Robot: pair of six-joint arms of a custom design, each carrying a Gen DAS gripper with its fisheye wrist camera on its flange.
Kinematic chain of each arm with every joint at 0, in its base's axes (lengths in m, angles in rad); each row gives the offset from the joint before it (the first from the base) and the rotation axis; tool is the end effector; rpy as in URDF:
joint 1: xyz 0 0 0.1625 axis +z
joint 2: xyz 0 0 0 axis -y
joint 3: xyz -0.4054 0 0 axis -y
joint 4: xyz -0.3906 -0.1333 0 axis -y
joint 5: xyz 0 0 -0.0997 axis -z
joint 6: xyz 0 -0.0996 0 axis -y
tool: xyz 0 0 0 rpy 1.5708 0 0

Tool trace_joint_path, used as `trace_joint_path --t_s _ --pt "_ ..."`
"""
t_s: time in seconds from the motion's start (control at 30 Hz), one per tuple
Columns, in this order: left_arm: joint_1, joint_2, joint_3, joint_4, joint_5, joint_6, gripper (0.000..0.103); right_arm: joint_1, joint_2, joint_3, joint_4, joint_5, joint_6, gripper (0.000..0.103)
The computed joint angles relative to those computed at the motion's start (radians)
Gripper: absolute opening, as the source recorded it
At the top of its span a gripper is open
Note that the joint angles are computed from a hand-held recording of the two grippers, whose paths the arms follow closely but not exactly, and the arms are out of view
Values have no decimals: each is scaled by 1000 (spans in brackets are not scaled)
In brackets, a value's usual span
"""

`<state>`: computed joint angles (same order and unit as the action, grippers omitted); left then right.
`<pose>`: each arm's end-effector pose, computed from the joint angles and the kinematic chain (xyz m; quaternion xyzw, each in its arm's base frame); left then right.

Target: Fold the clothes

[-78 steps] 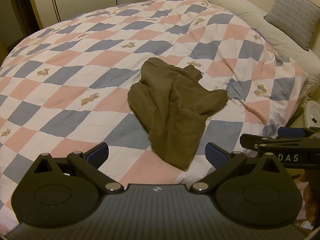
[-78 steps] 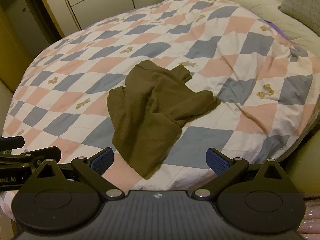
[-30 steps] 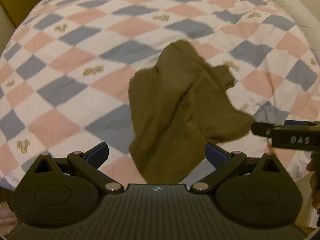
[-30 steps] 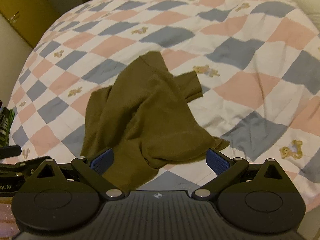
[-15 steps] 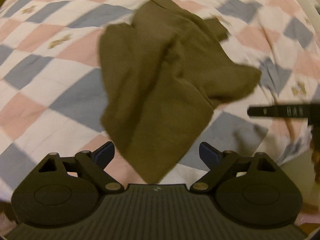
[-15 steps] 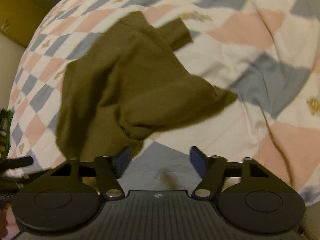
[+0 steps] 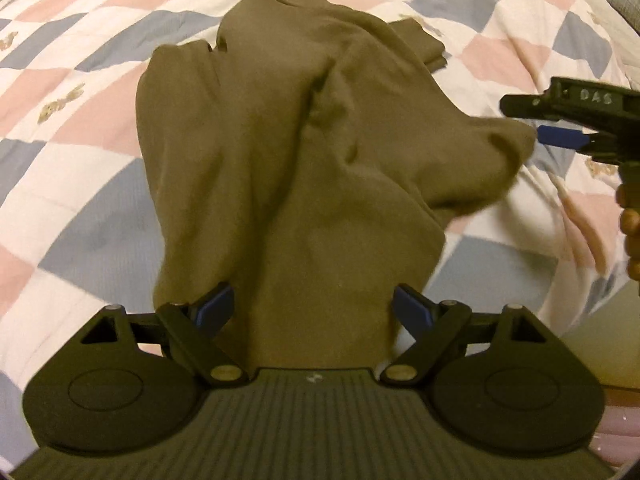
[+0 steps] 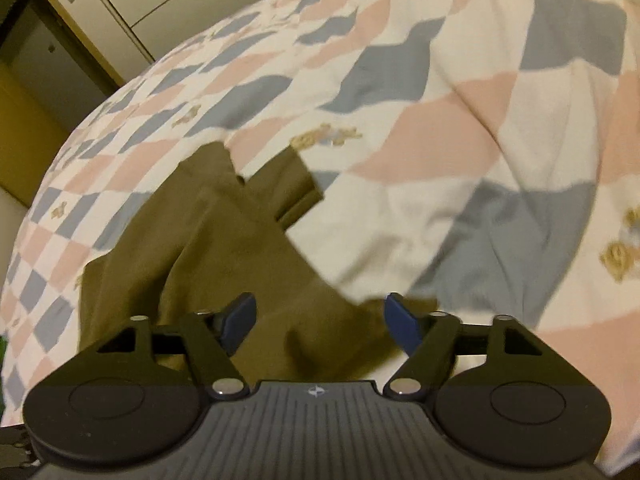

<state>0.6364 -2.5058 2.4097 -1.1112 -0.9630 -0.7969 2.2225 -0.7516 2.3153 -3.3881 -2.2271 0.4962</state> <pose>0.0111 -0.2283 0.3288 0.1184 0.9325 -0.1123 0.3221 0.3095 -0.2862 -0.0026 0.0323 -0.9394 0.2741 0.2035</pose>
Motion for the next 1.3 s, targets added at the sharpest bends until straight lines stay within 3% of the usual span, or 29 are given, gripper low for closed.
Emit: trace_joint_path --t_s 0.07,0.1,0.17,0.27,0.37,0.53,0.63,0.73,0.87,1.03,1.17,1.3 --pt "40 16 7 -42 12 25 71 -42 24 -9 -6 44 -49 73" --pt "56 22 7 -61 13 35 68 -57 30 -11 9 72 -57 66" --pt "82 29 5 -95 8 55 62 -90 32 4 15 155 -93 12" --pt "113 53 -5 -138 1 84 58 -74 18 55 11 216 -90 10" --pt "124 63 -9 -148 -10 88 56 -30 -35 135 61 279 -4 9" --pt "144 61 -15 -125 -47 71 56 21 -172 246 270 364 138 8" --pt "154 66 -18 -121 -53 76 56 -5 -233 266 338 395 142 9" --pt "165 87 -22 -169 -43 104 57 -25 -249 232 336 356 98 33" --pt "159 95 -23 -248 -10 135 60 -67 -174 208 83 311 45 57" --pt "225 117 -42 -341 59 191 60 -146 -55 117 -85 309 -15 57" --pt "333 139 -72 -432 113 238 62 -177 -4 38 -111 294 -94 57" --pt "463 181 -79 -622 122 342 62 -212 44 -21 -111 300 -109 57"
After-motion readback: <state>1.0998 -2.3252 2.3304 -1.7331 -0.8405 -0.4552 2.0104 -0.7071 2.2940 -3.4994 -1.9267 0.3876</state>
